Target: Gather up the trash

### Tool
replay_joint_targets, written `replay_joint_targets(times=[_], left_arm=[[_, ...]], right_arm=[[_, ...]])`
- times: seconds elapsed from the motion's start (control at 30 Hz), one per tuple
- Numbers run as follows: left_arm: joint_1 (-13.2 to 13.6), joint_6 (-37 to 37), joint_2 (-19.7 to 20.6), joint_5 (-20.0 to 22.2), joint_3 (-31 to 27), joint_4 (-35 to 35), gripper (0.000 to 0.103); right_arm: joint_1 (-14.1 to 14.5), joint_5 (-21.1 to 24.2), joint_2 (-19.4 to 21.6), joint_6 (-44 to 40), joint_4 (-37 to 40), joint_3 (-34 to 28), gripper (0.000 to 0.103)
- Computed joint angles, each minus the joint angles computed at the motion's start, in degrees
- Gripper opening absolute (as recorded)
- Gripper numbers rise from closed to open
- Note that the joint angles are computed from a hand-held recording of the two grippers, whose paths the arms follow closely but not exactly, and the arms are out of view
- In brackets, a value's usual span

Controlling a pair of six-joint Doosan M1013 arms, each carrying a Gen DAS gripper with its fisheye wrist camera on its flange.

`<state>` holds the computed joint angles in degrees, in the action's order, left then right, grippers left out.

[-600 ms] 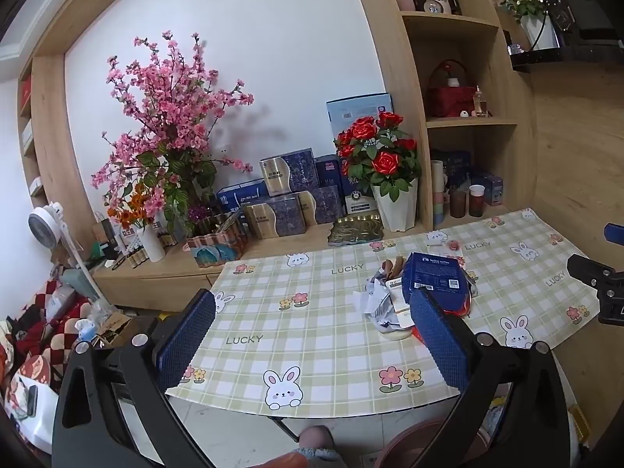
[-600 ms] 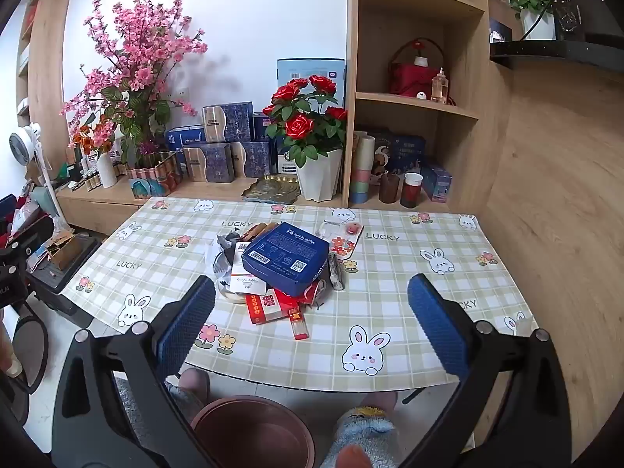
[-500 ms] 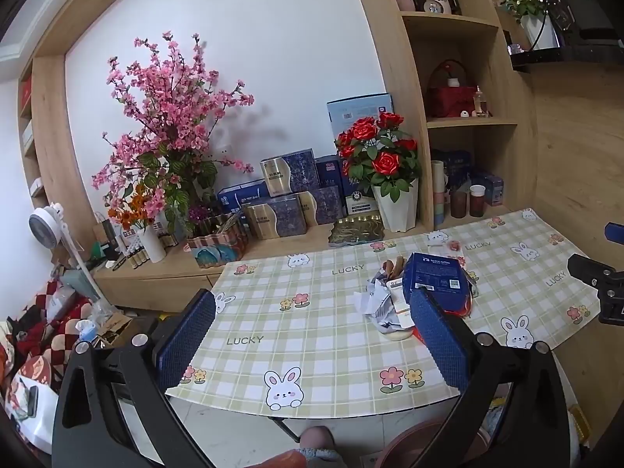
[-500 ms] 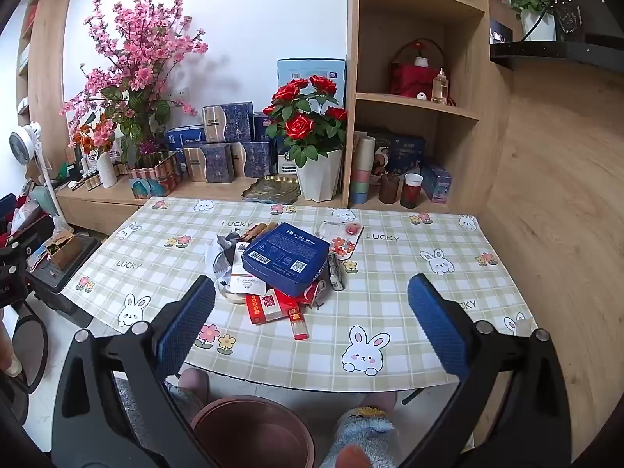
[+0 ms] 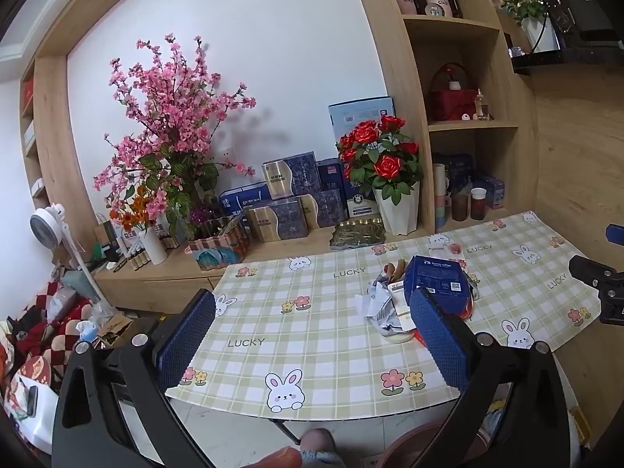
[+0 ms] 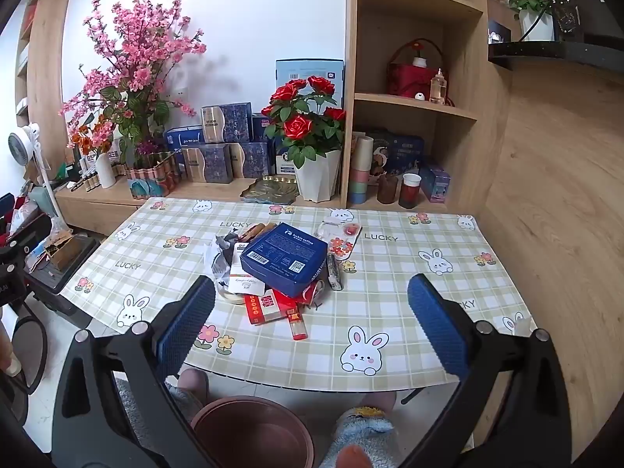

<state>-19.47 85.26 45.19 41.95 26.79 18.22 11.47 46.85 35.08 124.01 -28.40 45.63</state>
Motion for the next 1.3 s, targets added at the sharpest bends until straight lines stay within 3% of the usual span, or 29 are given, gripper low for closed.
replay_joint_targets(times=[0.4, 1.3], left_arm=[[0.3, 1.0, 0.5, 1.2, -1.6, -1.1, 0.098], [0.5, 0.0, -0.7, -0.8, 2.5, -0.6, 0.098]], right_arm=[[0.0, -0.1, -0.2, 0.2, -0.2, 0.4, 0.098], [0.1, 0.0, -0.3, 0.8, -0.9, 1.1, 0.098]])
